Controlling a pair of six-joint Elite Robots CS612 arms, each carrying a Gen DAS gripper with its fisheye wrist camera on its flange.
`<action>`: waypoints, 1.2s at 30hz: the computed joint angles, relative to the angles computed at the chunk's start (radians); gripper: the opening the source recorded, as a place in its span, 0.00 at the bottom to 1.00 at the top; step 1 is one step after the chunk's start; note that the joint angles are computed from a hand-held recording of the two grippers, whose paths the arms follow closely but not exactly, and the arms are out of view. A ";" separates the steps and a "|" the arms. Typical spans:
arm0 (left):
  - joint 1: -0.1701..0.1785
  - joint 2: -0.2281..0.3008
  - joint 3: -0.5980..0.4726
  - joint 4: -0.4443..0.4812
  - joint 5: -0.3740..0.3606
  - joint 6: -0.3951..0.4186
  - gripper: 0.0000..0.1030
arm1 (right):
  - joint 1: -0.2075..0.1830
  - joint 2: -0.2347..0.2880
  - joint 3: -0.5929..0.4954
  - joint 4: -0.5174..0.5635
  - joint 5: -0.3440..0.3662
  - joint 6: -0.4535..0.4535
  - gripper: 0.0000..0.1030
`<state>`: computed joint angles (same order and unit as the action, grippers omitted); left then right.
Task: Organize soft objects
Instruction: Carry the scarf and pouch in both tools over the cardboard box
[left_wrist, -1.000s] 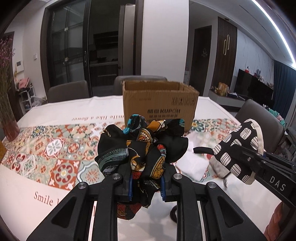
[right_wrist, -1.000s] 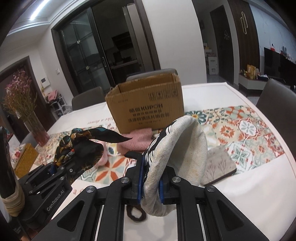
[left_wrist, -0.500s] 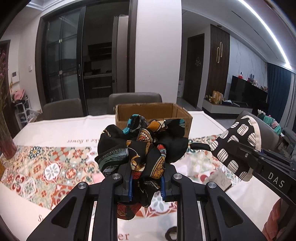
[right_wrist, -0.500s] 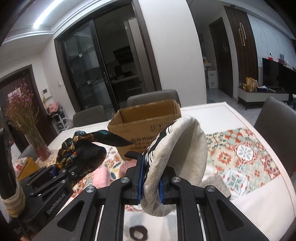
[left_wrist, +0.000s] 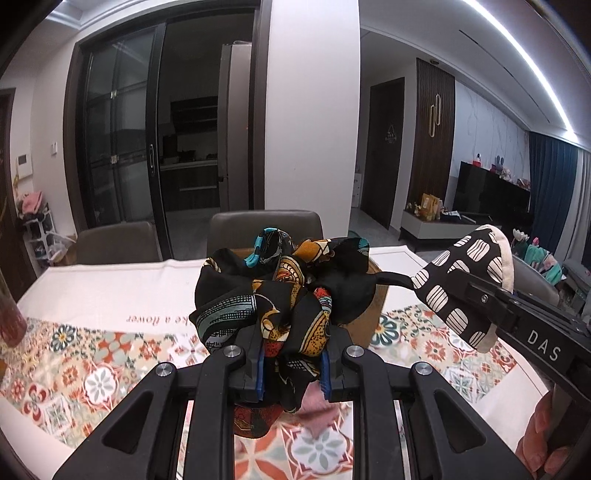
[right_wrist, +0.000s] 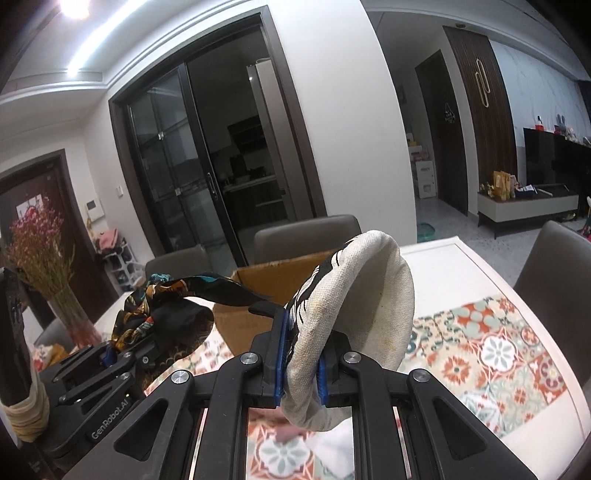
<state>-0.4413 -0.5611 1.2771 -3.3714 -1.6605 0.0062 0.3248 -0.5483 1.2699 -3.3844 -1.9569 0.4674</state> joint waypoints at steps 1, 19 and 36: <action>0.000 0.005 -0.015 0.007 0.003 0.004 0.21 | -0.004 0.003 -0.009 0.002 0.008 -0.002 0.14; 0.008 0.095 -0.263 0.196 -0.033 0.051 0.21 | -0.056 0.058 -0.173 0.126 0.091 -0.054 0.14; 0.017 0.243 -0.619 0.536 -0.108 0.100 0.22 | -0.096 0.109 -0.316 0.313 0.198 -0.086 0.14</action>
